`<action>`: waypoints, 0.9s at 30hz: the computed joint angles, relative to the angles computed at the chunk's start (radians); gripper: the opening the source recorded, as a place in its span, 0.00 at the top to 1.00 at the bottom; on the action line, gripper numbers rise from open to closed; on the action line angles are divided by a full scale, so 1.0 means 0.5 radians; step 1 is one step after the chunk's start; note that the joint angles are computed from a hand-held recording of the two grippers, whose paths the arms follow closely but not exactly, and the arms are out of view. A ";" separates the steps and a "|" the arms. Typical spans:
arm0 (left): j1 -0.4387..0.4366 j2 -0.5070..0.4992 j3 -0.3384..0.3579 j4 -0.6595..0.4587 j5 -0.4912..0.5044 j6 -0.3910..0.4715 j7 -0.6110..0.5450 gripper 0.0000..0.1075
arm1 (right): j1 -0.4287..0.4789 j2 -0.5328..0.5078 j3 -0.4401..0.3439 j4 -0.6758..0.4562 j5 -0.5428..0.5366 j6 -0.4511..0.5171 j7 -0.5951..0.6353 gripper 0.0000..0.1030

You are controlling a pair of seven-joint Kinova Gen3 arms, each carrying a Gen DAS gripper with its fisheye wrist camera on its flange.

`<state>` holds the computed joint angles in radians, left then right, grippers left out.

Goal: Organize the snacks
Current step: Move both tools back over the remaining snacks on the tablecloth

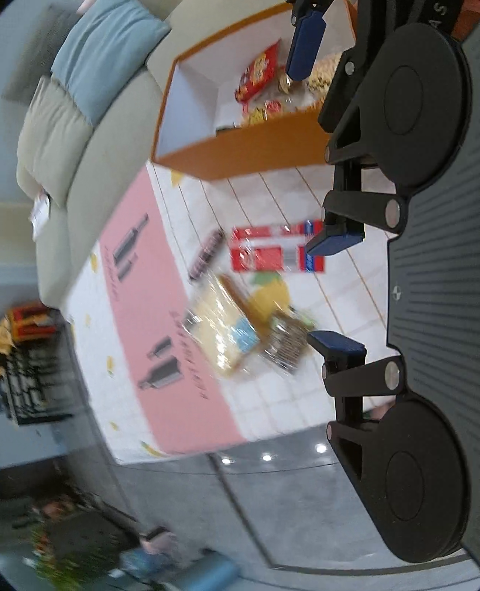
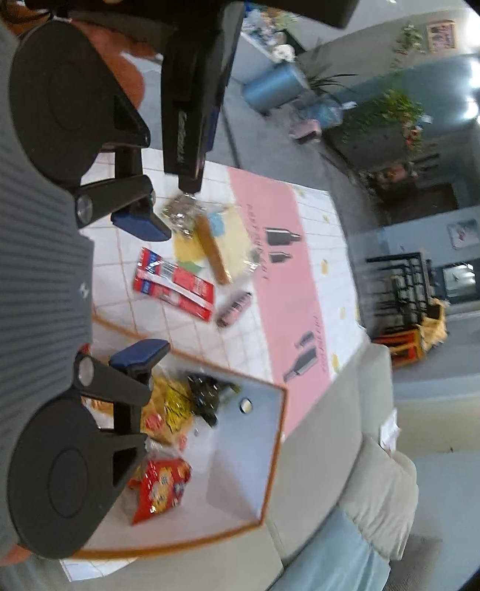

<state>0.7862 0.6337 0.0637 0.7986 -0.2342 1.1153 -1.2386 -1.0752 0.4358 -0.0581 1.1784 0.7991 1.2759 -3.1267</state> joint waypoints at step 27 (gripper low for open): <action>-0.458 0.247 0.158 -0.081 0.506 -0.106 -0.233 0.38 | 0.362 0.546 0.179 -0.759 -0.661 -0.028 0.876 0.43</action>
<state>0.5573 0.7574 0.1426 0.7583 0.0186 1.0623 -1.3549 -0.8944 0.7088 0.0311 0.7989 0.4687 1.2619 -2.6886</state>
